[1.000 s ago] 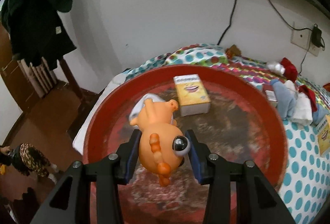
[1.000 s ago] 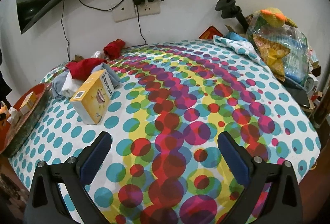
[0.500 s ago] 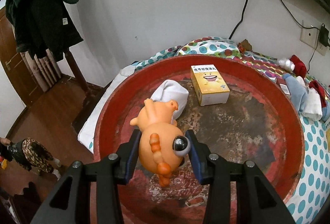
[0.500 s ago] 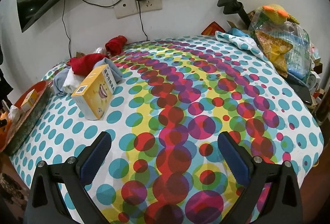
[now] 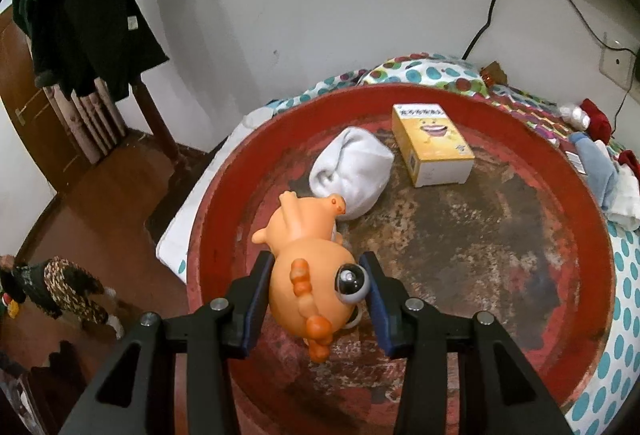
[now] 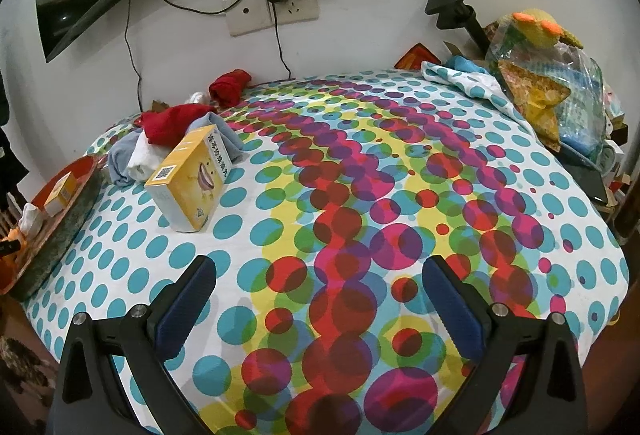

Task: Organize objects
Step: 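Carry the orange toy with the left tool over the red tray, then open the left tool to release the toy into the tray, then grasp the tall yellow QR-code box with the right tool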

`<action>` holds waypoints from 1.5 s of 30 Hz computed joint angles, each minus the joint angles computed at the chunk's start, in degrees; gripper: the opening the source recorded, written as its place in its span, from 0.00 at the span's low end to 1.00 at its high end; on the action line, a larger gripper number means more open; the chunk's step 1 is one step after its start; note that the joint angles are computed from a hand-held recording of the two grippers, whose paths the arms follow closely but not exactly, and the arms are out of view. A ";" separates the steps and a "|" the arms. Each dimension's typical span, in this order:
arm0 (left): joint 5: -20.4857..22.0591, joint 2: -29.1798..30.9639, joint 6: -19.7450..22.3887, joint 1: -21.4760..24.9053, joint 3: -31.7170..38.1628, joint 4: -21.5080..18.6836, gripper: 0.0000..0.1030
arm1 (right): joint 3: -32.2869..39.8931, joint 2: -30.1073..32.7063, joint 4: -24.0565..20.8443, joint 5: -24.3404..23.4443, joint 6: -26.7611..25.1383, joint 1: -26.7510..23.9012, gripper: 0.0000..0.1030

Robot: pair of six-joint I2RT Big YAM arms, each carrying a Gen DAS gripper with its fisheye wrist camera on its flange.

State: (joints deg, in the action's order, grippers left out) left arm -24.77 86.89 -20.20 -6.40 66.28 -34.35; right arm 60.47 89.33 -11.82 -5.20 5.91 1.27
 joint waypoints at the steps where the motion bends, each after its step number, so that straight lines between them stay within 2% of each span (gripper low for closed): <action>1: -0.02 0.02 0.02 0.10 -0.16 0.14 0.44 | 0.02 0.03 0.00 -0.05 0.02 -0.06 1.00; 13: -1.88 0.24 1.28 -0.70 -1.10 1.70 0.47 | 0.15 0.15 -0.34 -0.06 0.06 -0.02 1.00; 14: -0.78 -0.12 0.98 -0.45 -1.56 2.31 0.51 | 0.15 0.17 -0.28 -0.12 0.00 -0.01 1.00; 15: 1.40 -0.59 0.74 -0.02 -2.14 3.29 0.67 | 0.15 0.14 -0.23 -0.12 -0.10 0.01 1.00; 17: 1.62 -1.50 1.01 0.06 -2.98 4.73 0.90 | 0.02 0.00 0.02 0.04 -0.45 0.07 1.00; 19: -0.90 -4.27 1.81 -0.73 -5.38 9.11 0.90 | -0.09 -0.17 0.29 0.18 -1.01 0.20 1.00; 26: -4.30 -14.34 5.77 -5.17 -12.06 17.18 0.90 | -0.43 -0.01 1.22 1.31 -1.34 2.65 1.00; 30: -1.00 -18.61 4.57 -8.71 -17.37 19.62 0.90 | 1.74 1.01 0.45 3.50 -2.58 7.04 1.00; 33: 1.55 -18.52 2.49 -11.13 -19.16 18.25 0.90 | 4.46 2.48 0.07 6.47 -3.17 10.06 1.00; 36: 7.64 -18.99 -0.53 -11.95 -20.63 18.76 0.90 | 10.50 6.33 -3.96 7.51 -1.58 11.99 0.99; 38: 9.17 -18.90 0.33 -12.95 -20.54 18.26 0.90 | 14.08 8.73 -6.93 8.34 -0.69 12.50 0.92; 39: 9.18 -18.97 1.09 -13.31 -20.71 18.95 0.90 | 15.94 9.98 -8.65 10.23 -0.43 12.75 0.89; 40: 9.26 -19.15 1.23 -13.59 -20.85 19.37 0.90 | 17.87 11.33 -10.53 11.32 0.24 12.82 0.81; 42: 10.87 -19.61 0.87 -13.63 -21.05 19.84 0.90 | 20.53 13.31 -13.38 9.23 2.11 12.21 0.74; 43: 11.21 -19.72 0.74 -13.71 -21.07 19.92 0.90 | 22.02 14.44 -15.06 9.16 2.87 12.06 0.65; 44: 11.39 -19.85 1.03 -13.86 -21.04 19.85 0.90 | 23.23 15.31 -16.73 9.44 3.29 12.00 0.48; 45: 11.02 -20.05 1.36 -14.22 -21.03 19.64 0.90 | 24.46 16.14 -18.58 8.90 3.97 11.82 0.45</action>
